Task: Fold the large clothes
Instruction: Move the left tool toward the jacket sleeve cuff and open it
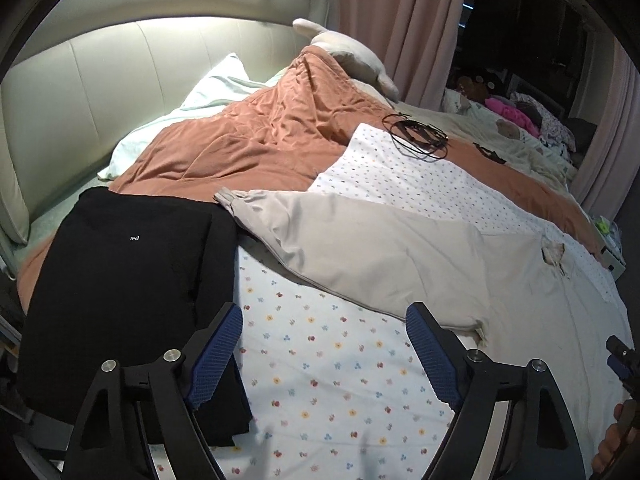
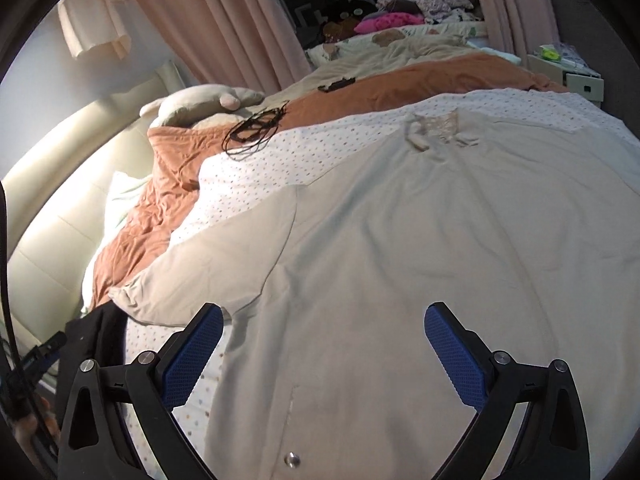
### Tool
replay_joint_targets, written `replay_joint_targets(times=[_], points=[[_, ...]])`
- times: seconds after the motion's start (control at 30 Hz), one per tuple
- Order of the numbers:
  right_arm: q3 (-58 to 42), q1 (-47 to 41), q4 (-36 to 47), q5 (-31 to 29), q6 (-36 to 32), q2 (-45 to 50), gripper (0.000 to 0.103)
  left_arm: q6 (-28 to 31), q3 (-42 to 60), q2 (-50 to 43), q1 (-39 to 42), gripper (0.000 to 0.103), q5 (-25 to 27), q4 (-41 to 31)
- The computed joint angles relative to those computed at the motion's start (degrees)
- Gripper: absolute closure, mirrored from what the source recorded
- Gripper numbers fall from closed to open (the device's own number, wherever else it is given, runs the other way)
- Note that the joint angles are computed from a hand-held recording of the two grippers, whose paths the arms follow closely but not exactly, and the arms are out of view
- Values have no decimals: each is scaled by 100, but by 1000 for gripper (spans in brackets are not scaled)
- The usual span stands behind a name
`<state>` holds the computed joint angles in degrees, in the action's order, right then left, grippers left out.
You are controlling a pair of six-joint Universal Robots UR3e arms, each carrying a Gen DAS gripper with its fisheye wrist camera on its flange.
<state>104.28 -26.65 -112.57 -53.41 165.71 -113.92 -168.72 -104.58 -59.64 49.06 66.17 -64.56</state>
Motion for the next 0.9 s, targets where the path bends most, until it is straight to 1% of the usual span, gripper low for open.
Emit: replay_joint_targets(times=[0.03, 0.13, 0.2, 0.27, 0.33, 0.37, 0.4, 0.43, 0.5, 0.53, 0.57, 0.6, 0.67, 0.73, 0.8, 0.83, 0.9], points=[[-62, 199, -181, -93, 137, 234, 5, -93, 117, -256, -88, 24, 79, 119], [-363, 863, -679, -399, 539, 1127, 10, -328, 520, -994, -346, 25, 361, 382], [-572, 1123, -817, -515, 691, 1576, 15, -469, 821, -1436, -450, 25, 526, 445], [-812, 1302, -931, -631, 805, 1971, 16, -599, 1156, -1895, -550, 28, 703, 487], [-1061, 1454, -1066, -727, 951, 2331, 17, -744, 1564, -2406, -635, 34, 871, 435], [-1168, 1510, -1104, -748, 996, 2481, 20, -821, 1757, -2642, -670, 36, 937, 398], [-1303, 1575, -1117, -773, 1047, 2642, 24, -892, 1929, -2852, -708, 37, 1000, 369], [-1434, 1633, -1118, -777, 1085, 2820, 27, -948, 2091, -3057, -738, 38, 1049, 358], [-1589, 1701, -1101, -736, 1110, 3067, 39, -1085, 2477, -3534, -820, 39, 1174, 281], [-1663, 1745, -1102, -727, 1098, 3195, 41, -1147, 2651, -3747, -854, 42, 1223, 236], [-1759, 1802, -1116, -750, 1095, 3330, 47, -1210, 2853, -3998, -900, 43, 1293, 183], [-1852, 1863, -1137, -778, 1066, 3462, 50, -1276, 3028, -4223, -947, 43, 1365, 149], [-1949, 1935, -1214, -780, 1050, 3639, 50, -1397, 3266, -4597, -1079, 44, 1600, 158], [-2043, 1962, -1211, -708, 996, 3796, 53, -1436, 3717, -5137, -1286, 52, 2014, 6], [-2132, 1971, -1154, -593, 938, 3940, 60, -1503, 4017, -5511, -1400, 53, 2268, -47], [-2134, 1960, -1140, -541, 920, 3979, 61, -1506, 4115, -5639, -1415, 53, 2331, -44], [-2063, 1920, -1135, -319, 897, 4027, 67, -1461, 4583, -6088, -1505, 55, 2571, -198]])
